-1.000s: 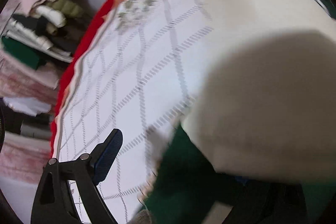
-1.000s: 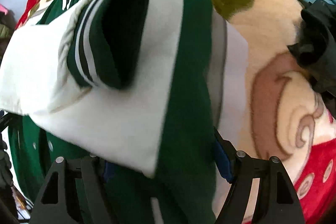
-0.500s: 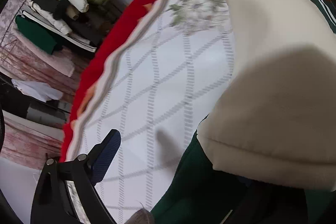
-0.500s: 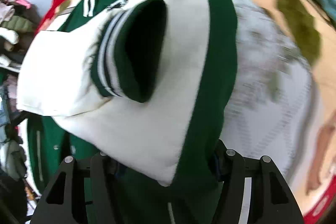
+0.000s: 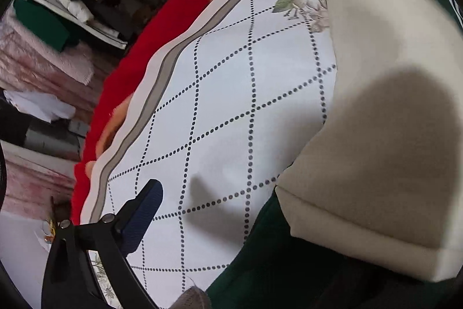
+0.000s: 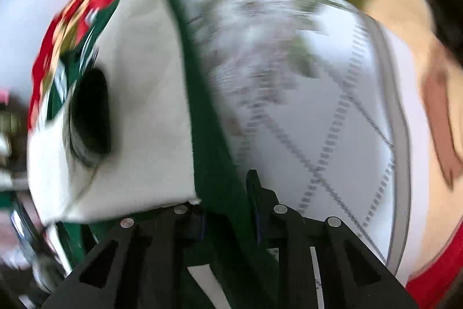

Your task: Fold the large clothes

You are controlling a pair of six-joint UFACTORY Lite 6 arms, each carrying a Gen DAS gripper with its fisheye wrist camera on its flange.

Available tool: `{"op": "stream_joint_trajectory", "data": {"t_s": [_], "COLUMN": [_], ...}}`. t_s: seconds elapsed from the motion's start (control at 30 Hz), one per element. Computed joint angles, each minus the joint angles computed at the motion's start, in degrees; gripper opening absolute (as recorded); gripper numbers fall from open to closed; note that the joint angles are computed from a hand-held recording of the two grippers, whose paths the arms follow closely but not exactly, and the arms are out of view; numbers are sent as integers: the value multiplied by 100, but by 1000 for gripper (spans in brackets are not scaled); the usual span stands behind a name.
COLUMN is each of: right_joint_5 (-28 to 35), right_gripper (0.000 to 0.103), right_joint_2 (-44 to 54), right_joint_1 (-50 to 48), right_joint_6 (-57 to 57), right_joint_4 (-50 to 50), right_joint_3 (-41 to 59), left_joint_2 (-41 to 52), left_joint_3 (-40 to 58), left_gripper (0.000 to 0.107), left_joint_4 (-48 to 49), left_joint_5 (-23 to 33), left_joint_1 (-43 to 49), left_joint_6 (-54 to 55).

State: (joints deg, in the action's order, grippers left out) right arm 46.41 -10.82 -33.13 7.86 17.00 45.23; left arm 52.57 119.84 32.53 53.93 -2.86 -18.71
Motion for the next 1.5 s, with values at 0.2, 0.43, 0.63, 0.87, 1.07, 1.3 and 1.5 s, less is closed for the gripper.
{"op": "stream_joint_trajectory", "data": {"t_s": [0.2,0.43,0.63,0.87,1.07,1.3,1.5], "right_joint_5": [-98,912,1881,299,84,130,369], "right_gripper": [24,40,42,42,49,8,8], "right_joint_2": [89,742,-335,914,2747,2796,3263], "right_joint_1": [932,1870,2876,5848,6961,7264,7612], "right_joint_6": [1655,2356,2705,4042,5097,6135,6089], "right_joint_4": [-1665,-2101,-1489,187,-537,-903,-1062], "right_joint_3": [89,1195,1418,1323,2254,2623,3678], "left_joint_2": [393,-794,-3499,-5025,-5396,-5436,-5585], "left_joint_3": [667,-769,-3674,-5931,-7080,-7082,-7131], "left_gripper": [103,103,103,103,103,103,103], "left_joint_4": [-356,-262,-873,-1036,-566,-788,-891], "left_joint_5": [86,-42,-88,-23,-563,-619,-586], "left_joint_1": [135,58,-139,-826,-1030,-882,-725], "left_joint_6": [521,893,1396,945,399,635,971]}}
